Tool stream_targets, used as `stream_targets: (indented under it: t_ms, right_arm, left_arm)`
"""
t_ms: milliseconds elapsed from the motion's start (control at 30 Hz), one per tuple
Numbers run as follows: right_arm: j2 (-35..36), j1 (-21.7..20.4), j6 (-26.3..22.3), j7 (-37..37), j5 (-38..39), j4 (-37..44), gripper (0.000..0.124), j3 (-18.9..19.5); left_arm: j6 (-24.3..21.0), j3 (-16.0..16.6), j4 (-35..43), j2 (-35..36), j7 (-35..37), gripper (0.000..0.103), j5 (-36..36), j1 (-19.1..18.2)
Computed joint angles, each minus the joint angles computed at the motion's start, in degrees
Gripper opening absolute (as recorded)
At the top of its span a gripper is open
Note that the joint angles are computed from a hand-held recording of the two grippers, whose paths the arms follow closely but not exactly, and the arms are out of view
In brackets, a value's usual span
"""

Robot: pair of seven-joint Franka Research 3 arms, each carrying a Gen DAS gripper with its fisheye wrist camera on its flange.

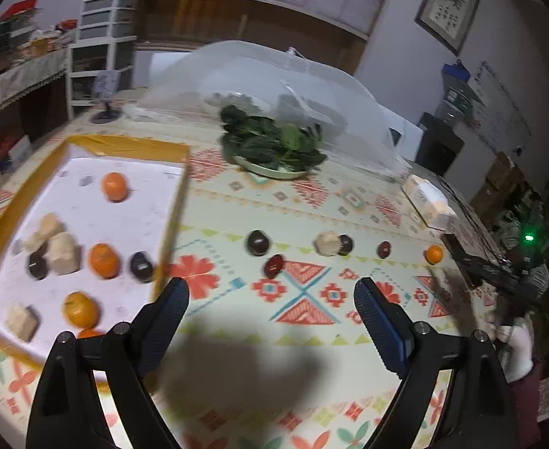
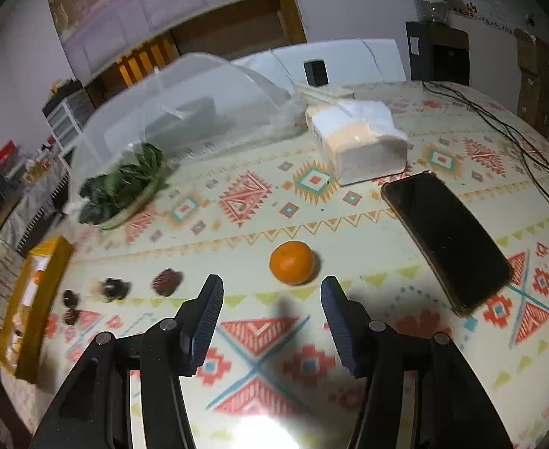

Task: Organize fruits
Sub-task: 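Move both open grippers back to the remaining fruits, then grasp a beige square cake with left gripper while right gripper grasps a mandarin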

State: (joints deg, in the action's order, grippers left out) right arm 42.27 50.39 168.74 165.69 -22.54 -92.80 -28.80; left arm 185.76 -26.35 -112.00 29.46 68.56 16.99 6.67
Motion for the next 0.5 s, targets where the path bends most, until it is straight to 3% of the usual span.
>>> stream_targets:
  t_ms: [133, 200, 333, 500]
  right_arm:
    - [3.9, -4.5, -3.4, -2.2, 2.8, 5.9, 0.058, 3.5]
    - [5.2, -6.0, -4.7, -3.1, 3.2, 8.0, 0.058, 4.7]
    - [6.4, -8.6, -5.1, -4.7, 4.2, 9.7, 0.058, 7.1]
    - [6.6, -9.7, -1.5, -6.9, 6.1, 8.8, 0.040, 8.1]
  left_arm:
    - [-3.3, -3.3, 7.0, 5.3, 2.4, 0.087, -0.5, 0.9]
    - [-5.2, -2.9, 11.0, 7.7, 4.1, 0.078, -1.1, -0.9]
    - [-11.0, -2.3, 21.2, 13.9, 8.1, 0.075, -3.0, -5.0]
    - [-20.1, 0.9, 35.7, 22.1, 11.3, 0.074, -5.5, -11.9]
